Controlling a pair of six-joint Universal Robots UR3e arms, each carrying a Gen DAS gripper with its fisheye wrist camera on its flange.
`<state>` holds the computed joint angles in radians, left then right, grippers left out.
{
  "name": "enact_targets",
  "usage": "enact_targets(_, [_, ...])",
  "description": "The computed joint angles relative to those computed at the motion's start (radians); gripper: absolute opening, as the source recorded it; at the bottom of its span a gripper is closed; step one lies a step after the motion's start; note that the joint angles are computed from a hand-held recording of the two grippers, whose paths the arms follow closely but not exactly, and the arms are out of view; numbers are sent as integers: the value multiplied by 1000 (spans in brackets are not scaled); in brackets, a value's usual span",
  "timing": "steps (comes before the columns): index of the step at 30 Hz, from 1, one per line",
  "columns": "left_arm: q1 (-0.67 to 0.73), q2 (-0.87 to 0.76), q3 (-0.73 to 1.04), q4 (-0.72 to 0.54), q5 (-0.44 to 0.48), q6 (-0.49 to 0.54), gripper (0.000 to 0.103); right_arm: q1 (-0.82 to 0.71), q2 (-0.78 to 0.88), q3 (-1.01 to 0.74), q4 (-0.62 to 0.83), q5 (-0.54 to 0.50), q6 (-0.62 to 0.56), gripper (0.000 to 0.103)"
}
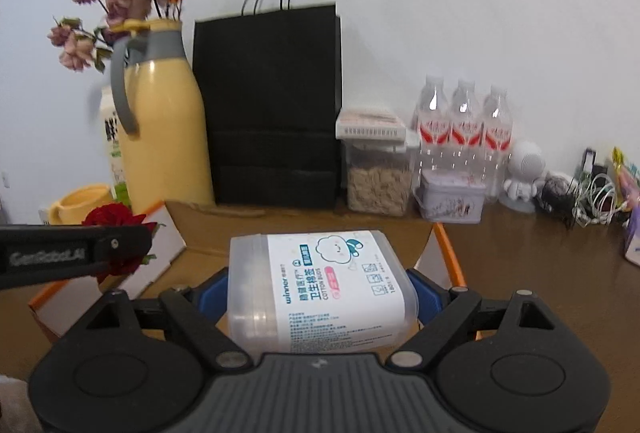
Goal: Organize objects
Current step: 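Carry the rose and container into the cardboard box while both grippers open to release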
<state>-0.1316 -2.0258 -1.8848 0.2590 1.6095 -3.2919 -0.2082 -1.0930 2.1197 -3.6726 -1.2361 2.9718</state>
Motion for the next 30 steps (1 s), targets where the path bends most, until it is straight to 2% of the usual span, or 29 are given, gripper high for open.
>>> enact_targets(3, [9, -11, 2, -15, -15, 8, 42, 3, 16, -22, 46, -6, -18, 89])
enact_targets(4, [10, -13, 2, -18, -14, 11, 46, 3, 17, -18, 53, -7, -25, 89])
enact_targets(6, [7, -18, 5, -20, 1, 11, 62, 7, 19, -18, 66, -15, -31, 89])
enact_targets(8, [3, -21, 1, -6, 11, 12, 91, 8, 19, -17, 70, -25, -31, 90])
enact_targets(9, [1, -23, -6, 13, 14, 11, 99, 5, 20, -15, 63, -24, -29, 93])
enact_targets(10, [-2, -26, -11, 33, 21, 7, 103, 2, 18, -5, 46, -21, -25, 101])
enact_targets(11, [-7, -28, -10, 43, 34, 4, 103, -1, 14, 0, 36, -19, -22, 103])
enact_targets(22, [-9, -14, -13, 41, 35, 1, 103, -18, -15, 31, -7, 5, -18, 103])
enact_targets(30, [-3, 85, -123, 125, 24, -3, 103, -82, -99, 126, -81, 89, -12, 103])
